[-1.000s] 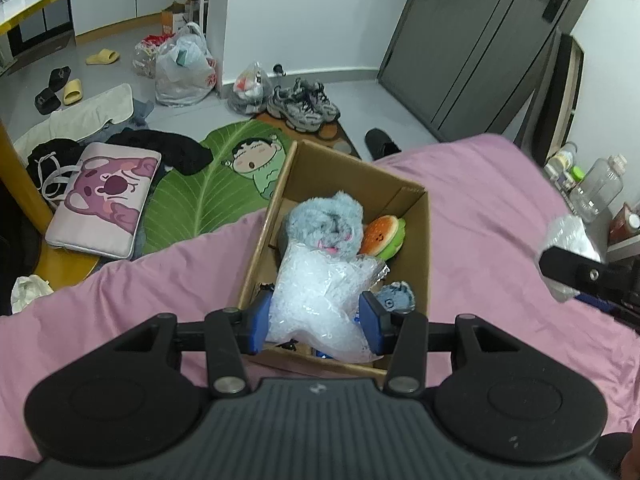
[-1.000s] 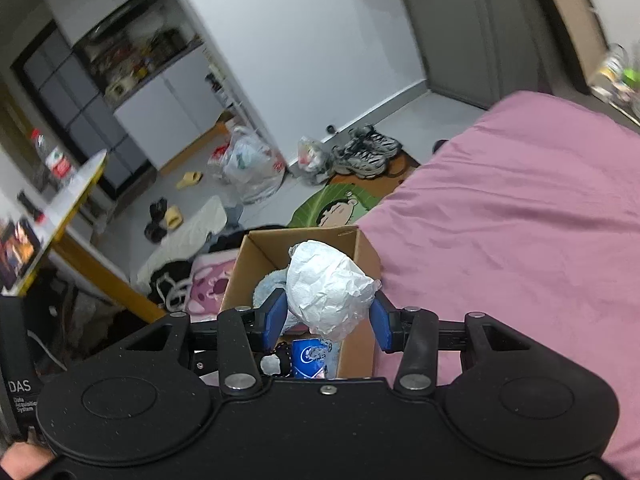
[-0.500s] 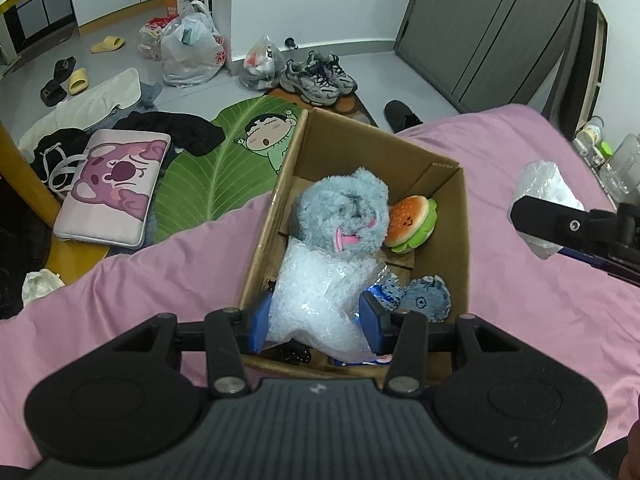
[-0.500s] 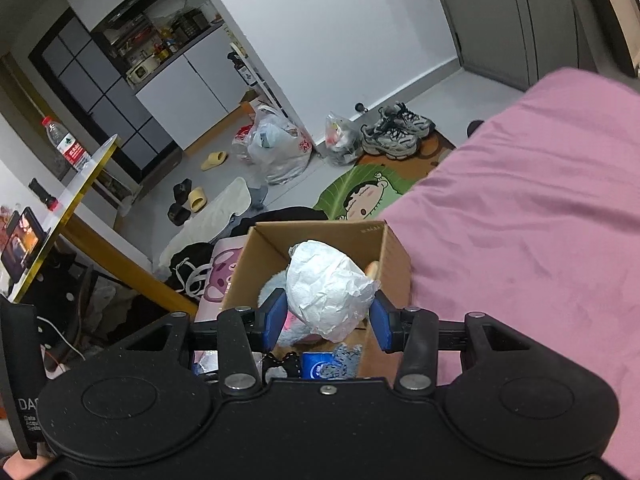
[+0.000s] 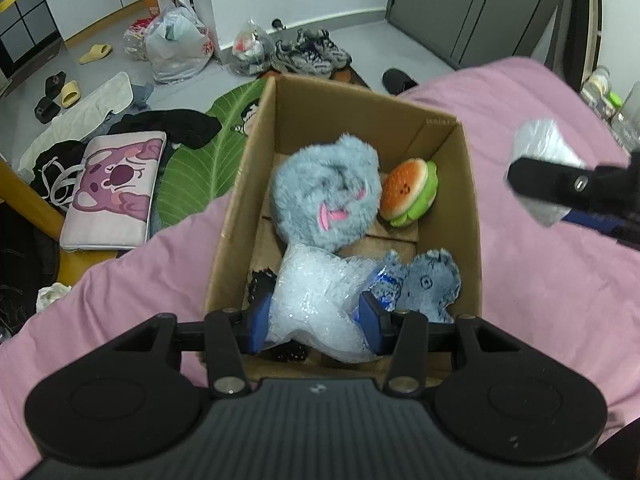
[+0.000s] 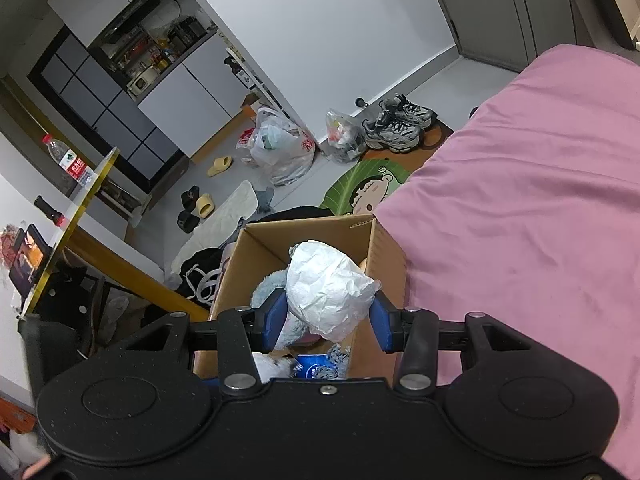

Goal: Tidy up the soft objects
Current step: 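Lower both held tissues down into the box, then open the left gripper to drop the tissue bag while the right releases the wad into the box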

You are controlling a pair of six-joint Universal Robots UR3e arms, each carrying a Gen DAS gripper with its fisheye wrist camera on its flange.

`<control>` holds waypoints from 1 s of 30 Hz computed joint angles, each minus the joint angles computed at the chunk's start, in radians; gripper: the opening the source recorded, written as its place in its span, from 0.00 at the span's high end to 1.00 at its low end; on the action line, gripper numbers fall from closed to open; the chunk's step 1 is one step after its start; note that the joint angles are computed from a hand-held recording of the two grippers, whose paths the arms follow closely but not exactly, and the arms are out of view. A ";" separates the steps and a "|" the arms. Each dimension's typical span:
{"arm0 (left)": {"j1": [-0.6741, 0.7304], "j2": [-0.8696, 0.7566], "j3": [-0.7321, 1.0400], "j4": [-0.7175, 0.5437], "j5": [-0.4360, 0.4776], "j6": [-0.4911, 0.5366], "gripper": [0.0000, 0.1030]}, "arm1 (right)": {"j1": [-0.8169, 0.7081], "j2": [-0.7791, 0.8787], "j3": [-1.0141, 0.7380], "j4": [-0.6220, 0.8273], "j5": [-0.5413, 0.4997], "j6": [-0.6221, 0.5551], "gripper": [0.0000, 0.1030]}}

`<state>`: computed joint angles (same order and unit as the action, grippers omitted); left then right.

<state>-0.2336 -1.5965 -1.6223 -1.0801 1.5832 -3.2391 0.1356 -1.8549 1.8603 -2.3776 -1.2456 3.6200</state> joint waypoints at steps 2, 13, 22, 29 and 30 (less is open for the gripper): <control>-0.008 -0.013 0.004 -0.005 0.005 -0.005 0.55 | -0.005 -0.005 0.008 -0.005 0.009 -0.003 0.57; -0.001 0.017 0.012 -0.010 0.004 -0.032 0.43 | -0.004 0.030 -0.005 -0.011 0.028 -0.017 0.57; 0.091 0.130 -0.059 0.042 -0.045 -0.060 0.41 | 0.041 0.071 -0.036 -0.014 -0.015 -0.016 0.57; 0.152 0.219 -0.135 0.065 -0.091 -0.051 0.41 | 0.110 0.133 -0.085 -0.023 -0.085 -0.005 0.57; 0.165 0.232 -0.146 0.066 -0.100 -0.047 0.40 | 0.118 0.142 -0.094 -0.020 -0.095 -0.007 0.57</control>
